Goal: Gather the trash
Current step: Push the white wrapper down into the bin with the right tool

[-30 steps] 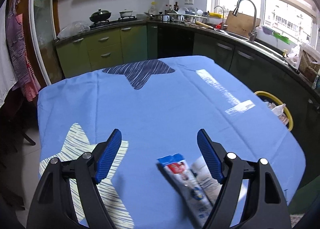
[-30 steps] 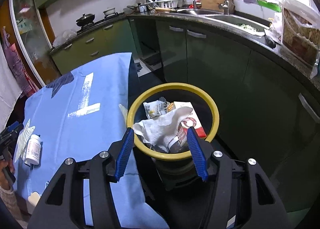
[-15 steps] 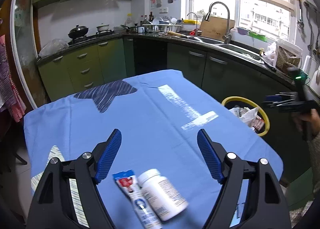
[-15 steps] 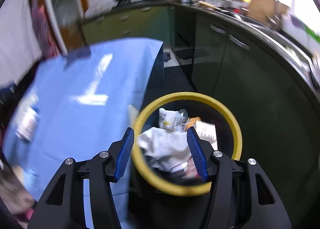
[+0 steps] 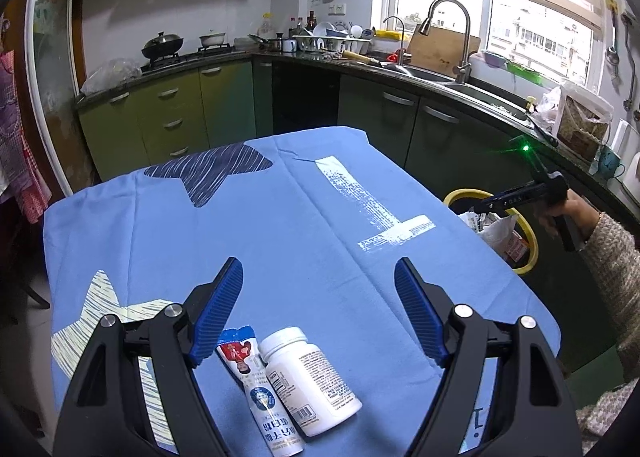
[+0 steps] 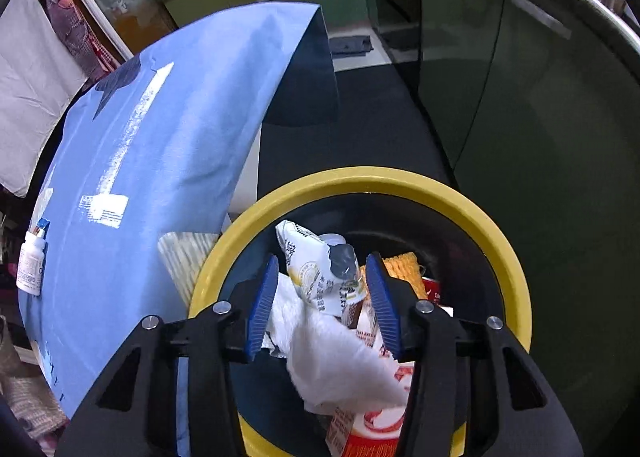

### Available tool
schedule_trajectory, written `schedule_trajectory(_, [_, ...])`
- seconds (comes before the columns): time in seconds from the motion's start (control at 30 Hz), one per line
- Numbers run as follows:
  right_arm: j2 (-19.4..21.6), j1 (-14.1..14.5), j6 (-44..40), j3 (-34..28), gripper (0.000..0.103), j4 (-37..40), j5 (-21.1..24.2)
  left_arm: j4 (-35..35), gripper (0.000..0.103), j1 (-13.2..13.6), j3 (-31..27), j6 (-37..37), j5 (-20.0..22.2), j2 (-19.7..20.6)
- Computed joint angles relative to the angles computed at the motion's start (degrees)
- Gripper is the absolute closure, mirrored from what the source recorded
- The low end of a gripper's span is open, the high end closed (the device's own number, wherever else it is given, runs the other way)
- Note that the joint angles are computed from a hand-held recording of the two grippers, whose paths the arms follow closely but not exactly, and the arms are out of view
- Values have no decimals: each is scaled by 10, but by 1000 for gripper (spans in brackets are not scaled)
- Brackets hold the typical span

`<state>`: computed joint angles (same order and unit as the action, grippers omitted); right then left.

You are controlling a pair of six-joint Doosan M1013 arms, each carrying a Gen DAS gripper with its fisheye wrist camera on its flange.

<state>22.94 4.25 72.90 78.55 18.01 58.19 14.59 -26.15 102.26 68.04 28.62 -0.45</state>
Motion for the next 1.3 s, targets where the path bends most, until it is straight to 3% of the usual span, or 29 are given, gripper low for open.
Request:
schedule_trajectory(0.5, [11,-12,3,-5,78,6,8,9,28,-18,-18,5,15,16])
schedule_trajectory(0.7, [16,-10,-7,-10,96,15,23,13,28,-21,-21,5,21,18])
schedule_trajectory(0.83, [-6,-6,-13,9,102,19,-9,14,27,-20,-21,3,23,18])
schedule_trajectory(1.23, [-115,0,0,77,102,30,-141,6,25,-20,-12,15,11,7])
schedule_trajectory(1.3, [-128,1,-4,82,102,39,-147,-41,24,-15,-16,51,5,7])
